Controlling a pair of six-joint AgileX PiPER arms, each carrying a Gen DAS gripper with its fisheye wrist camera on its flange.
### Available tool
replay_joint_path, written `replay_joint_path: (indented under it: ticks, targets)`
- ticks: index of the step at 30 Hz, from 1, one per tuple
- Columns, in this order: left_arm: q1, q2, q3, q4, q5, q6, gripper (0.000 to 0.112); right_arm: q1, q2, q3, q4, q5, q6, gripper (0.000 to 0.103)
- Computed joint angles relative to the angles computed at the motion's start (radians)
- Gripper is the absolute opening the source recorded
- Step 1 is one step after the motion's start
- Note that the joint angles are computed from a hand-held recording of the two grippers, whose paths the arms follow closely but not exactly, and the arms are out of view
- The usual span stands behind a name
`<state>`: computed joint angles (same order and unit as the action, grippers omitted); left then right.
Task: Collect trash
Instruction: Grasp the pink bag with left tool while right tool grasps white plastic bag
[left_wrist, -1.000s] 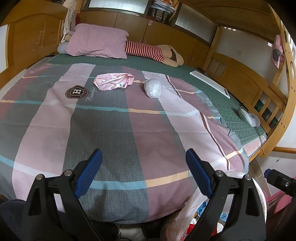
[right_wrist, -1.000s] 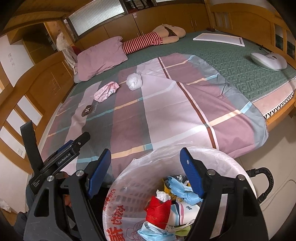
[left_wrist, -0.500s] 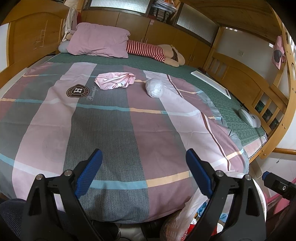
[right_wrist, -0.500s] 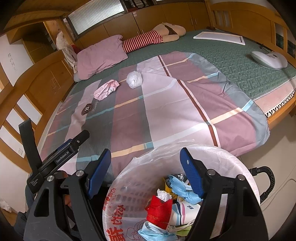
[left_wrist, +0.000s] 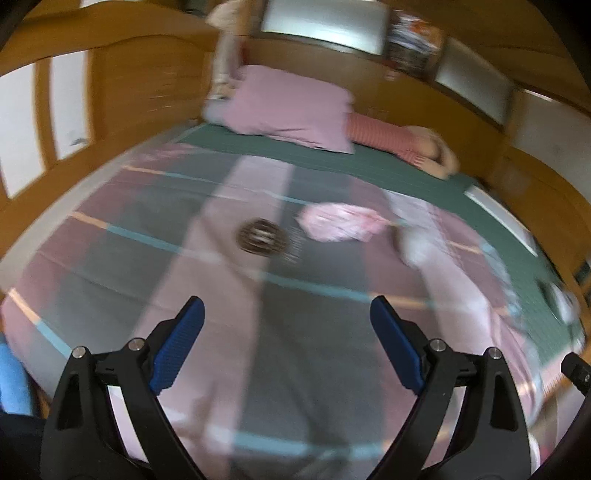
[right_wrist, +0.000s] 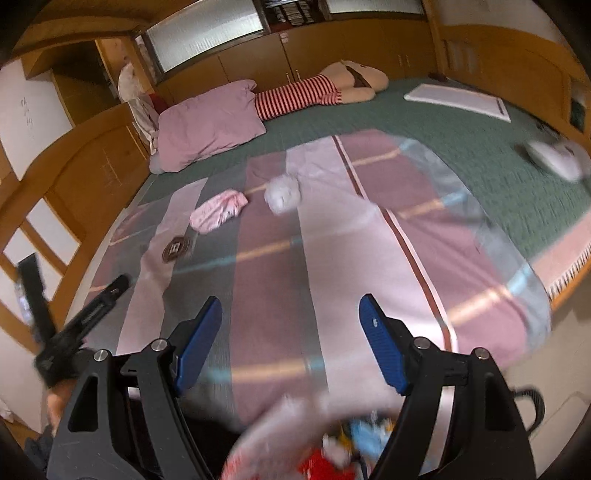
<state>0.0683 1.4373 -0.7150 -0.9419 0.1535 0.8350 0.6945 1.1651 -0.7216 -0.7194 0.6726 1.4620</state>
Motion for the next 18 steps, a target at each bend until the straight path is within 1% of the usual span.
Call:
replay_joint_path:
  ticks: [2,3,4,5,6,7,8,9,10,11,12,13,14,15,16,17,18]
  targets:
    - [0.030,0.049,-0.034,0.162,-0.015,-0.200,0.091,-0.133,0.137,-0.080,0.074,-0.150,-0.123,0.076]
    - [0.053,0.083,-0.050,0.232,-0.001,-0.300,0.091,-0.192,0.223,-0.137,0.145,-0.224,-0.204,0.076]
    - [0.086,0.114,-0.069,0.262,0.044,-0.369,0.091,-0.222,0.284,-0.182,0.195,-0.258,-0.259,0.076]
    - [0.112,0.132,-0.088,0.252,0.090,-0.397,0.091,-0.260,0.384,-0.258,0.272,-0.312,-0.354,0.076]
    - [0.131,0.139,-0.097,0.212,0.109,-0.386,0.091,-0.278,0.462,-0.329,0.331,-0.326,-0.418,0.076]
    - [0.149,0.134,-0.086,0.135,0.105,-0.334,0.091,-0.298,0.542,-0.406,0.430,-0.341,-0.518,0.076]
    - [0.153,0.126,-0.073,0.098,0.084,-0.311,0.091,-0.321,0.642,-0.501,0.530,-0.364,-0.604,0.076]
    - [0.153,0.125,-0.071,0.098,0.072,-0.313,0.091,-0.343,0.733,-0.595,0.630,-0.373,-0.666,0.076]
    - [0.151,0.125,-0.068,0.097,0.065,-0.309,0.091,-0.359,0.784,-0.652,0.730,-0.368,-0.743,0.076]
    - [0.148,0.129,-0.070,0.105,0.065,-0.310,0.091,-0.377,0.869,-0.747,0.823,-0.359,-0.789,0.076]
    - [0.141,0.137,-0.078,0.136,0.062,-0.342,0.091,-0.389,0.937,-0.828,0.886,-0.347,-0.808,0.076]
    - [0.139,0.145,-0.086,0.166,0.062,-0.371,0.091,-0.396,0.997,-0.898,0.918,-0.335,-0.792,0.076]
    - [0.139,0.152,-0.093,0.197,0.065,-0.403,0.091,-0.399,1.072,-0.992,0.911,-0.308,-0.736,0.076]
    - [0.144,0.161,-0.103,0.211,0.073,-0.418,0.091,-0.395,1.131,-1.076,0.864,-0.271,-0.672,0.076]
    - [0.148,0.169,-0.113,0.222,0.078,-0.433,0.091,-0.387,1.189,-1.172,0.798,-0.214,-0.610,0.074]
    - [0.149,0.176,-0.119,0.267,0.076,-0.487,0.091,-0.381,1.226,-1.236,0.766,-0.177,-0.588,0.063]
    - [0.150,0.185,-0.129,0.317,0.079,-0.543,0.091,-0.378,1.258,-1.290,0.771,-0.149,-0.606,0.052]
